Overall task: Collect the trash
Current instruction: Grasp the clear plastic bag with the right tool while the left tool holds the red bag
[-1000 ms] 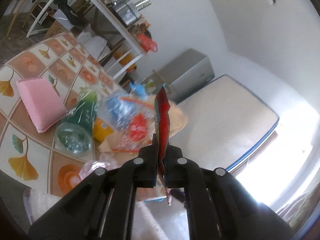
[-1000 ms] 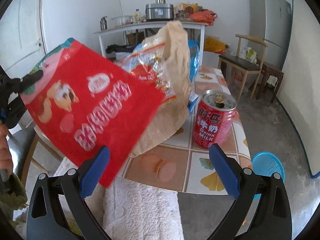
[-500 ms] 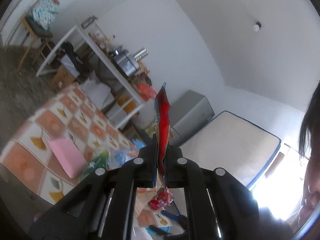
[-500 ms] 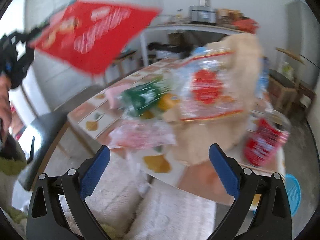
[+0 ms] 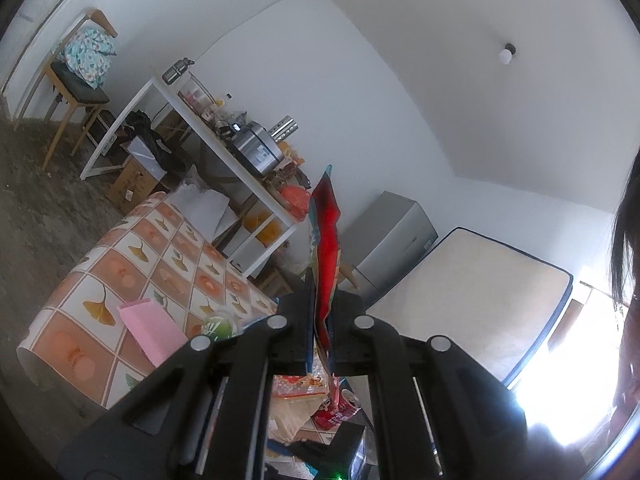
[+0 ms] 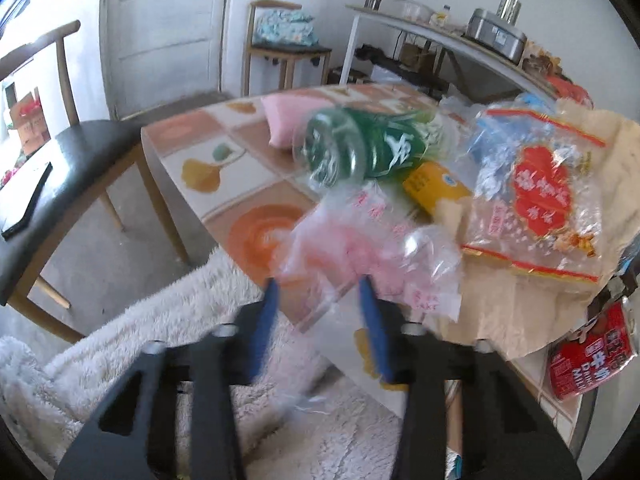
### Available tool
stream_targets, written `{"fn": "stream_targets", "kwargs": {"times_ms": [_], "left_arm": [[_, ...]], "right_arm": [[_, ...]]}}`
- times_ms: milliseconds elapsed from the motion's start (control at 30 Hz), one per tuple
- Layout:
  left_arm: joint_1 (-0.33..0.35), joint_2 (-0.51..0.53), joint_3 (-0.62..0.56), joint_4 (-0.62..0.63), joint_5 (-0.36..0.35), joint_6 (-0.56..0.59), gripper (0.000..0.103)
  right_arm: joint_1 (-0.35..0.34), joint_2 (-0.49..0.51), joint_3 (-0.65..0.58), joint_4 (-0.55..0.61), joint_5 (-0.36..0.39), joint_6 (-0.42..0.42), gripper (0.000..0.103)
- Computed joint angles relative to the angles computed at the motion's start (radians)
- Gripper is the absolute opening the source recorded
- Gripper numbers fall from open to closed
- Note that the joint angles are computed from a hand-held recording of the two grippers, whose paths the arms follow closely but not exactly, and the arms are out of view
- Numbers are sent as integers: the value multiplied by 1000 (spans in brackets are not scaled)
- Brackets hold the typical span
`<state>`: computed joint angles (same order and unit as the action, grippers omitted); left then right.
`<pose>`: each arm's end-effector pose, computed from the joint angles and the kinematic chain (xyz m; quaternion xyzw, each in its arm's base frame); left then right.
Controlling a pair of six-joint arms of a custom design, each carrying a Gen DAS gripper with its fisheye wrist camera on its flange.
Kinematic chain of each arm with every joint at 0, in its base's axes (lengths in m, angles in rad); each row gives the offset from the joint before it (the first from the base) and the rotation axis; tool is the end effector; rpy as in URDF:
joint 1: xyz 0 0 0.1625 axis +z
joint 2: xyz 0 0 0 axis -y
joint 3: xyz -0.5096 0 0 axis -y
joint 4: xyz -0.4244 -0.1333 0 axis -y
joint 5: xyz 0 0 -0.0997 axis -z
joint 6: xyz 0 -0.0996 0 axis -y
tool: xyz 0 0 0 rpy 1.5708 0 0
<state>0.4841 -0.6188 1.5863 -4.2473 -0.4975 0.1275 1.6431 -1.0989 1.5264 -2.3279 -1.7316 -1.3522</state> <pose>-0.5073 -0.5162 0.2139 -0.0052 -0.6834 0.7300 0.0013 0.1708 -0.7336 0.3797 0.6326 -0.7528 0.0839 0.1612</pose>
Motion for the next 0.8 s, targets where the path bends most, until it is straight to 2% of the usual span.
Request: {"fn": "stream_targets", "kwargs": {"times_ms": [33,67,100,300,500,567,633,667,733,800], "left_arm": [[0,2,-2,-1,1,2,3],[-2,3,-3,-3,3,4,3],[-2,3,-3,-4,4,6,3],[-14,8,-20,-6,19,34,3],[-27,31,-79,10,39,89,3],[-31,40,-100,21,42,105,3],[-32,50,-120,35,41,115,3],[-33,54,-129,41,40,118,3],[-33,62,-143,50,41,126,3],[-32,70,-158,60,43,129,3]], "right_arm": [[-1,1,-7,17,0,8,18],[-2,0,-16,38,4,17,9],[-3,0,-23,49,11,21,6],[-14,-27,-61,167,114,37,3],[-29,-51,-138,351,257,63,2],[-34,-55,-155,382,285,62,2],[-36,-56,-157,380,274,49,2],[-38,-60,-143,351,264,42,4],[-33,-59,-121,319,223,19,16],[-36,-68,-65,226,225,-39,57]]}}
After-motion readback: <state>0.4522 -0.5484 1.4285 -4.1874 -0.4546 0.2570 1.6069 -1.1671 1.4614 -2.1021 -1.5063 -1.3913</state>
